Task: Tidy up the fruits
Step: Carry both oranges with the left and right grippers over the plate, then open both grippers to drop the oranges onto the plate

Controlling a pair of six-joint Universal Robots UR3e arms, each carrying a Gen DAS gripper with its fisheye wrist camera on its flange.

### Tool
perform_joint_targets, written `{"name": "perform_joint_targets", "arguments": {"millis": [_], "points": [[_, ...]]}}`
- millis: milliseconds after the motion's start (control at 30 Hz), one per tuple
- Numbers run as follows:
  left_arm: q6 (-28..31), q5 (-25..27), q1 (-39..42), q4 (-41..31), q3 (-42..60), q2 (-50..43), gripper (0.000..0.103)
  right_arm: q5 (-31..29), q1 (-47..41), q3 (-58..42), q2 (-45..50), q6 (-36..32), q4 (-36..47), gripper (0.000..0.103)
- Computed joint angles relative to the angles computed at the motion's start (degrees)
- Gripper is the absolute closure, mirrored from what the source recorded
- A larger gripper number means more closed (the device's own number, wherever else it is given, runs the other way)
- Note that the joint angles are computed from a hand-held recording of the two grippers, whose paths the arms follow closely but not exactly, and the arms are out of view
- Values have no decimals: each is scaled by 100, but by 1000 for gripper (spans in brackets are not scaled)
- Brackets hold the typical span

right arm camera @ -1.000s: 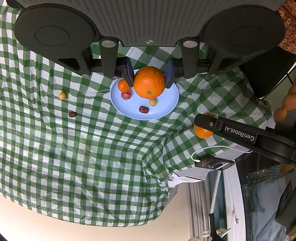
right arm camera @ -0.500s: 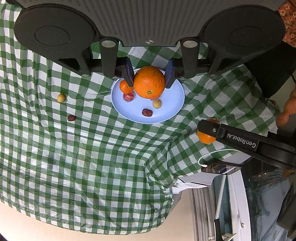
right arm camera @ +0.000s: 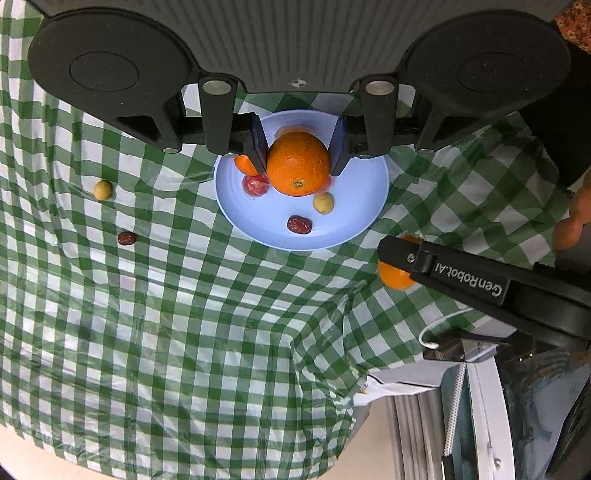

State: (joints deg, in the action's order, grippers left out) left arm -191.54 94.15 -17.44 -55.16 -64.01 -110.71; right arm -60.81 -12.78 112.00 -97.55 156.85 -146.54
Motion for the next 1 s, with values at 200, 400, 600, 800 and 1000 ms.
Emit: {"name": "perform_joint_targets", "arguments": {"millis": [200, 400, 600, 800, 1000], "points": [[106, -26, 64, -210, 646, -661, 69, -270, 240, -390, 763, 120, -224, 66], [168, -39, 125, -475, 1202, -1270, 69, -459, 394, -743, 1396, 135, -339, 66], [310, 2, 135, -659, 1759, -1808, 69, -594, 539, -1107, 1893, 96, -342, 66], [492, -14, 168, -688, 2138, -2147, 65, -633, 658, -1505, 2281, -32, -248, 65], [554, 150, 113, 207, 1497, -1816, 1, -412, 626, -1889, 2426, -94, -37, 29]]}}
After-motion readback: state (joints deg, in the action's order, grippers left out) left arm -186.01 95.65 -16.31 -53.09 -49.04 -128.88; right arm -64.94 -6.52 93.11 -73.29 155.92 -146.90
